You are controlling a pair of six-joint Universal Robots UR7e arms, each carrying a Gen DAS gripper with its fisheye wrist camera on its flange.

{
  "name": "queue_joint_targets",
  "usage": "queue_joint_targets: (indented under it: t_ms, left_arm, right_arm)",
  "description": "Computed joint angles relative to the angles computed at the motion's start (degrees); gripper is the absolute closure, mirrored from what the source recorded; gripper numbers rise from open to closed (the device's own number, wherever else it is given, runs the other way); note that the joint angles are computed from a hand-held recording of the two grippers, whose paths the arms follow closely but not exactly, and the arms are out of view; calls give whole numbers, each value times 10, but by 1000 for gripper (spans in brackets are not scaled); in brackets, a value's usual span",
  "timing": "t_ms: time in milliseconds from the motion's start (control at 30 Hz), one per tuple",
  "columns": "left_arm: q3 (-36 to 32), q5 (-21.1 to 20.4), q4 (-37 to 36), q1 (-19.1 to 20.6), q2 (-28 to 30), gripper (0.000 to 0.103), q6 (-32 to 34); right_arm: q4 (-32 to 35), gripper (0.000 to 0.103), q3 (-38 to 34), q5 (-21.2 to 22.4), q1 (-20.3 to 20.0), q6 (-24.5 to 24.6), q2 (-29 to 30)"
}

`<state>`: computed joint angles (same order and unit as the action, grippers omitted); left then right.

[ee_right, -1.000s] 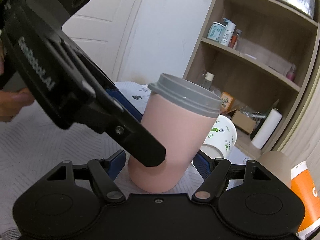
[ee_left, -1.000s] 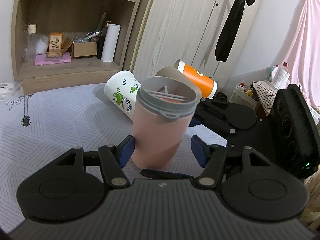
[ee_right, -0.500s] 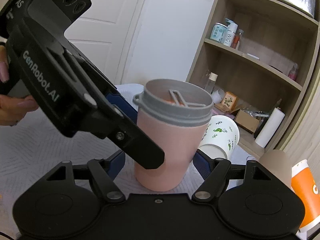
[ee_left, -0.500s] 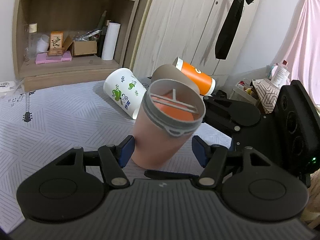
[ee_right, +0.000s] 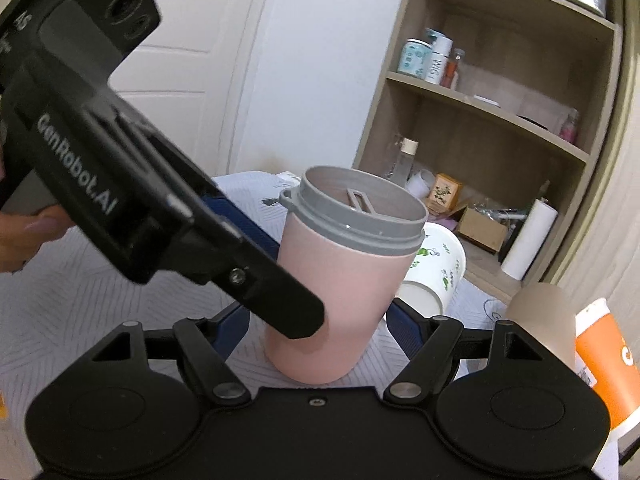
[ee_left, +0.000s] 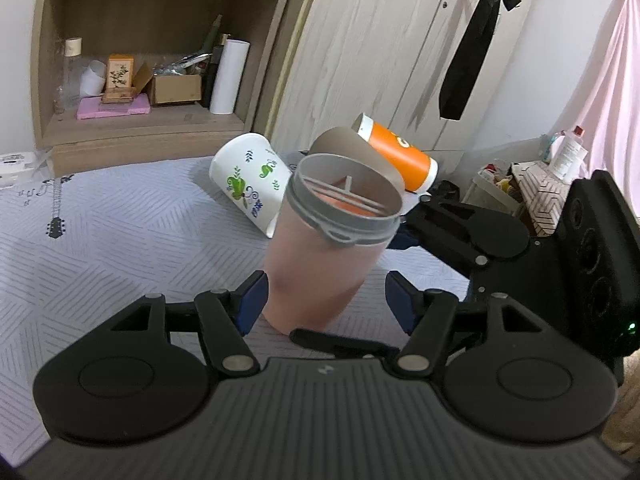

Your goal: Flip cup upright

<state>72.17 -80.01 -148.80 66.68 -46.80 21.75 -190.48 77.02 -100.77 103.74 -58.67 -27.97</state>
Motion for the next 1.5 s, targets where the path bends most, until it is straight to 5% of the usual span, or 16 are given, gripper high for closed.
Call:
queue_joint_targets:
  t_ms: [500,867,1133,1500]
  left_arm:
    - [69,11,-55,-5,-50,33,-65]
    - [217,166,-196,-69,-123,25,-62]
    - [281,288,-215,-114,-157,25,-146]
    - [316,311,-243,-136,-174,23,-177]
  right_arm:
    - [-48,22,53,-14,3,57,-26]
    - [-188,20,157,17,13,109,-73]
    - [-257,20,208,4,34,112,-101]
    - [-293,19,222,-51,57,175,-108]
